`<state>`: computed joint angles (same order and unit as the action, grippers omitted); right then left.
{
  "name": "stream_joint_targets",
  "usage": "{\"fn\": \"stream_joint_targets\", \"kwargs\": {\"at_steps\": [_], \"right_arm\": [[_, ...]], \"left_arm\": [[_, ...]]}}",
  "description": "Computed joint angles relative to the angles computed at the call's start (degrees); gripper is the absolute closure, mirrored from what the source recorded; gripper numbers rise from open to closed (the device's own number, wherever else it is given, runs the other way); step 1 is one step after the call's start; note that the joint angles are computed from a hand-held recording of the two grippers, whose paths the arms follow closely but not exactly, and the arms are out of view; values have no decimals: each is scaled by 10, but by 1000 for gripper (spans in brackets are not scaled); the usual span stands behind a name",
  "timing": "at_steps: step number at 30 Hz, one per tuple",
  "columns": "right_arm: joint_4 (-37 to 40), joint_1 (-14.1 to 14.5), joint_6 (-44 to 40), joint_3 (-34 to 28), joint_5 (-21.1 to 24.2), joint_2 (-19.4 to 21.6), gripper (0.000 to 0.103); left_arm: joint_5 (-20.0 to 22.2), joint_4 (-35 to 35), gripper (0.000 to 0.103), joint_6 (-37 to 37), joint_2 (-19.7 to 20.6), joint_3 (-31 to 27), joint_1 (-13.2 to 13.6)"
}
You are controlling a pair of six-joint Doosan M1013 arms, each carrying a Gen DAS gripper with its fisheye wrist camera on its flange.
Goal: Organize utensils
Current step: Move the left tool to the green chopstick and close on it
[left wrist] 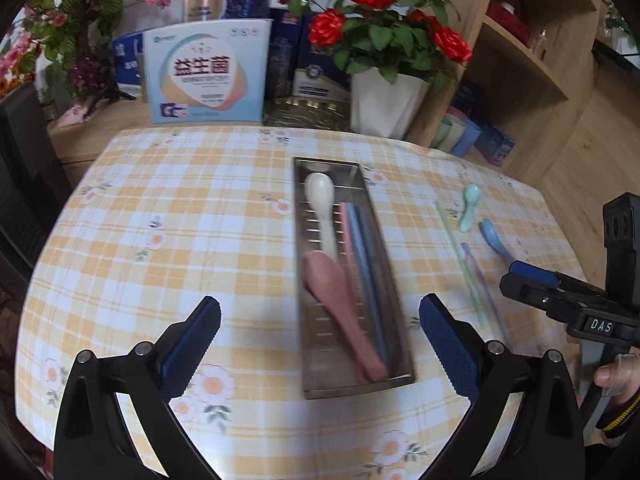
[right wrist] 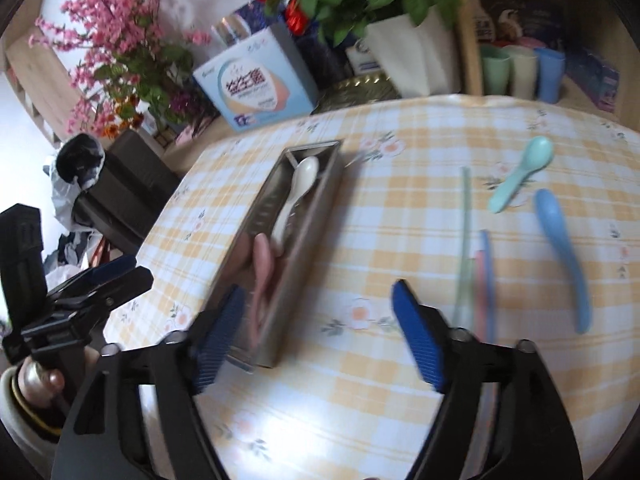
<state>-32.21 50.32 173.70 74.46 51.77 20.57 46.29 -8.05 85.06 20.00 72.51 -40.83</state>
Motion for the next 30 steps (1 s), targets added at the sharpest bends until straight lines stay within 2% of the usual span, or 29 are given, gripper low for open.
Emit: {"fn": "stream_joint_targets", "kwargs": {"at_steps": [2,6,12,14,18,19,21,23,25,26,30], "right_arm": [[-36,5,31,26,-7,-17,16],[-88,17,67,64,20,-41,16],[-123,27,106,116,59,-66,16],[-127,28,123,134,63,-75,16],[-115,24,138,166,67,-90,16],[-102,20,135,172,73,-93,16],[-103,20,136,175,108,-93,16],[-104,18,142,184,112,-96,16],[-110,16,157,197,112,-104,16],[-114,16,162,201,114,-106,16],[-135,19,184,211,132,-109,16]], "left_arm": [[-2,-5,6,6,1,-2,-6],[1,-20,6,17,8,-12,-22],[36,-16,8,13,35,-47,-50],[53,-15,18,13,47,-64,-58],[90,-25,29,1,78,-107,-70],[97,-30,35,2,87,-118,-72],[111,-25,48,3,104,-138,-80],[128,-19,68,-3,120,-155,-87],[153,-26,81,-14,142,-178,-90],[160,-29,85,-19,149,-186,-91],[179,-30,87,-27,178,-219,-95]]}}
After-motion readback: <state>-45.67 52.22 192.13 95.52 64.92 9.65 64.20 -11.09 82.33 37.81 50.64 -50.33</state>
